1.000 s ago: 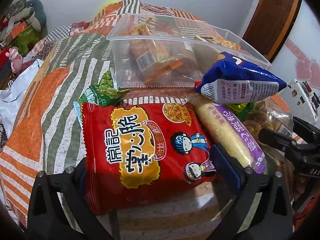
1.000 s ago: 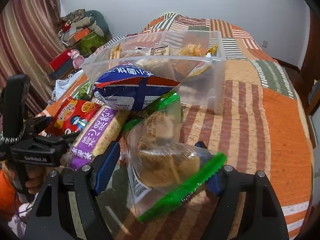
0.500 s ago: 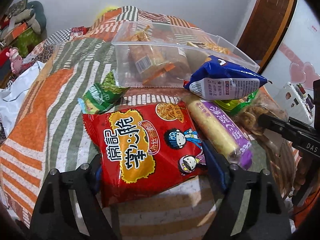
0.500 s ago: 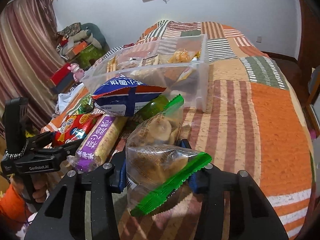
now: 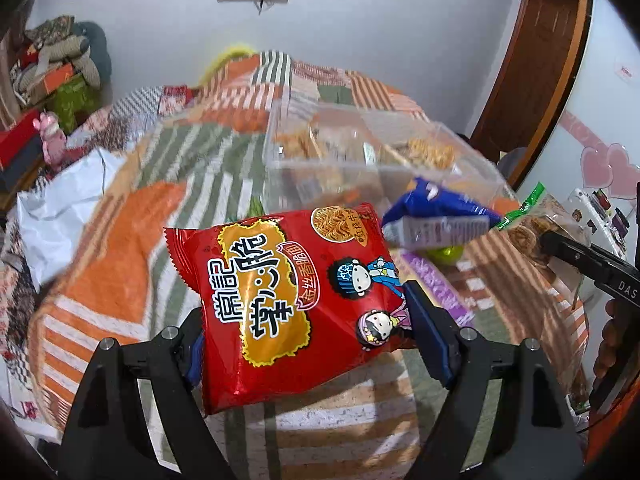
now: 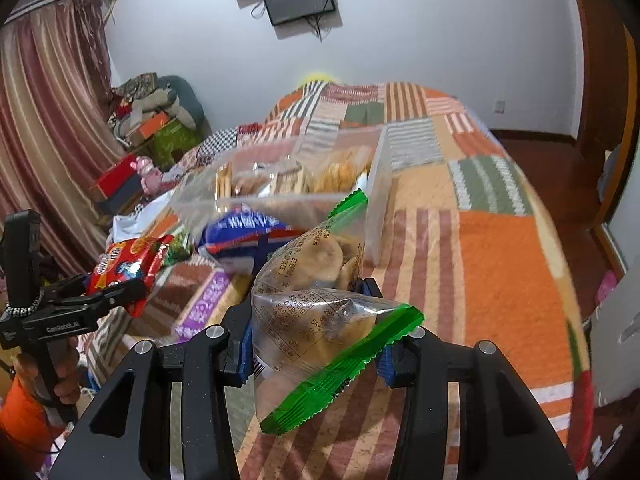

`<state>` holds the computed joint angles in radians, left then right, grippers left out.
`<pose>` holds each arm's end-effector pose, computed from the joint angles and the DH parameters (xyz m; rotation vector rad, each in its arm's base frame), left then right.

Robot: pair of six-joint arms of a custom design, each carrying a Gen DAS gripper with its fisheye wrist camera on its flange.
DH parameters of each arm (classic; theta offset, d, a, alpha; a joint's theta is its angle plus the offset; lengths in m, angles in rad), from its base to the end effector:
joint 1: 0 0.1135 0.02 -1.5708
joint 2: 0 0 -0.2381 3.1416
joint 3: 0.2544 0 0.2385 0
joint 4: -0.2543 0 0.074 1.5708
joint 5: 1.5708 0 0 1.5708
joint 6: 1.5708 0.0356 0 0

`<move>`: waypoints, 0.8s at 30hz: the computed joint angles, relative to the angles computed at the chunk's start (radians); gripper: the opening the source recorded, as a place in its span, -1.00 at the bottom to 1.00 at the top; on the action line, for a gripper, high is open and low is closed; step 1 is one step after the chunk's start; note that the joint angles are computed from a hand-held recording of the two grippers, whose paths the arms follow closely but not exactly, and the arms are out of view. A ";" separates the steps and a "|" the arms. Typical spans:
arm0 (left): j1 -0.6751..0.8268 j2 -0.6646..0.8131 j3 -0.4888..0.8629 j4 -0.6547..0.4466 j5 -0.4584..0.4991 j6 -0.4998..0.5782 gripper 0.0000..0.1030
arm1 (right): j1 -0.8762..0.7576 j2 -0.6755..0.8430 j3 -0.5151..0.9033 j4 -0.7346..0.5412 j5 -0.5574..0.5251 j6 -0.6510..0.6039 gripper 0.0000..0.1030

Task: Organize snacks
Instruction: 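Carry red bag into box with left tool while right tool carries cookie bag, release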

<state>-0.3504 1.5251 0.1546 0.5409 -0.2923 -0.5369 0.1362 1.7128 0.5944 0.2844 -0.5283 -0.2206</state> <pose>0.1790 -0.0545 0.0574 -0.3530 2.3299 -0.0797 0.2739 0.0557 0.0903 -0.6512 2.2441 0.5902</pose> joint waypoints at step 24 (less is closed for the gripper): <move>0.088 -0.066 0.290 -0.195 0.024 0.178 0.59 | 0.072 -0.053 0.101 0.102 0.048 0.104 -0.17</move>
<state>-0.2624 1.4587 0.4445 0.3456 -0.2687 -0.3593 0.2078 1.6596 0.6951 0.3860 -0.4801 -0.1163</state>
